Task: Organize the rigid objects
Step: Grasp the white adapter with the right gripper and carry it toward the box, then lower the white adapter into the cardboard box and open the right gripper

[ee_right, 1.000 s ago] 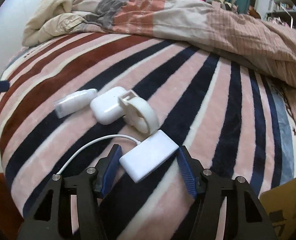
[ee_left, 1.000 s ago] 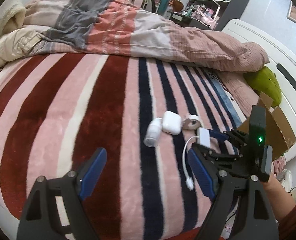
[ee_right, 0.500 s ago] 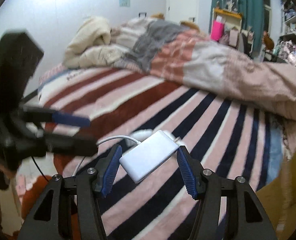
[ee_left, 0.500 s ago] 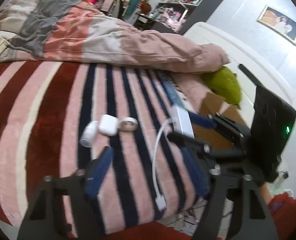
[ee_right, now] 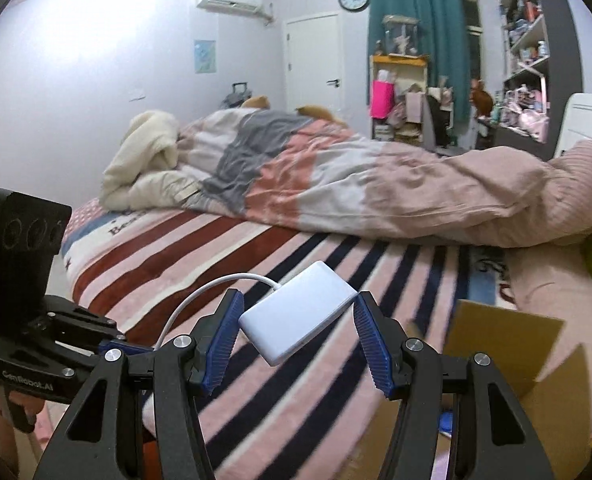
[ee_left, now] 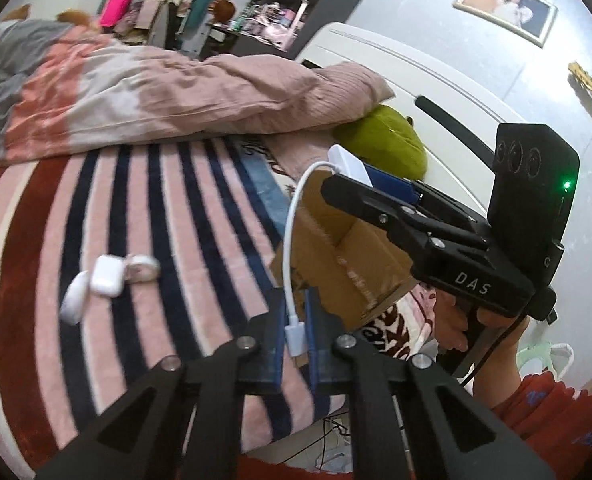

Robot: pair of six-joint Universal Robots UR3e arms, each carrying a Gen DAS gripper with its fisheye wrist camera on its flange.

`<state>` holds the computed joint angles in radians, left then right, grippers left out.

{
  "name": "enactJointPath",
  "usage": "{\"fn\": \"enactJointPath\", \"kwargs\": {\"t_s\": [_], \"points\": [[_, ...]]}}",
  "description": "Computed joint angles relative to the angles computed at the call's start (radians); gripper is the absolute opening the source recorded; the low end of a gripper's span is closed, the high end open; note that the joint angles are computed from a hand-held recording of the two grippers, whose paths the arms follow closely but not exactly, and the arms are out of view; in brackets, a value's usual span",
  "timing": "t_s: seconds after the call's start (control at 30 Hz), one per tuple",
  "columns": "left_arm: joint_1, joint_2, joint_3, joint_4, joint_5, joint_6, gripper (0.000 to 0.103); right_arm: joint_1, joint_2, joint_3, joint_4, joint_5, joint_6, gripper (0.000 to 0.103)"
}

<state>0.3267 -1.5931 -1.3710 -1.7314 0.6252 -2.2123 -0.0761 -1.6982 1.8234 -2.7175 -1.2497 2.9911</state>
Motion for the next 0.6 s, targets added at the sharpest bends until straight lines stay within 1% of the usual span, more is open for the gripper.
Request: {"fn": "enactJointPath", "kwargs": {"t_s": [0.07,0.17,0.27,0.33,0.37,0.4,0.43,0.5,0.53,0.6], "points": [[-0.050,-0.024,0.027,0.031,0.007,-0.039,0.007,-0.050,-0.043,0.019,0.033,0.012,-0.018,0.054],[-0.142,-0.087,0.087,0.099,0.028,-0.125,0.007,-0.146,-0.104,0.038,0.113,0.043,-0.046,0.054],[-0.246,-0.176,0.186,0.158,0.067,-0.207,0.007,-0.255,-0.149,0.047,0.201,0.079,-0.085,0.054],[-0.301,-0.240,0.269,0.173,0.088,-0.249,0.007,-0.299,-0.158,0.040,0.242,0.077,-0.104,0.054],[-0.330,-0.281,0.326,0.168,0.097,-0.267,0.007,-0.316,-0.160,0.037,0.260,0.072,-0.112,0.050],[-0.350,-0.314,0.372,0.162,0.106,-0.279,0.007,-0.340,-0.158,0.026,0.294,0.075,-0.127,0.040],[-0.379,-0.359,0.436,0.153,0.125,-0.296,0.007,-0.365,-0.153,0.010,0.340,0.084,-0.142,0.038],[-0.415,-0.429,0.528,0.139,0.161,-0.316,0.007,-0.404,-0.149,-0.007,0.408,0.104,-0.168,0.038],[-0.430,-0.455,0.557,0.138,0.175,-0.327,0.007,-0.417,-0.153,-0.002,0.418,0.106,-0.177,0.037],[-0.448,-0.485,0.584,0.143,0.194,-0.342,0.007,-0.418,-0.147,0.005,0.415,0.074,-0.188,0.036]]}}
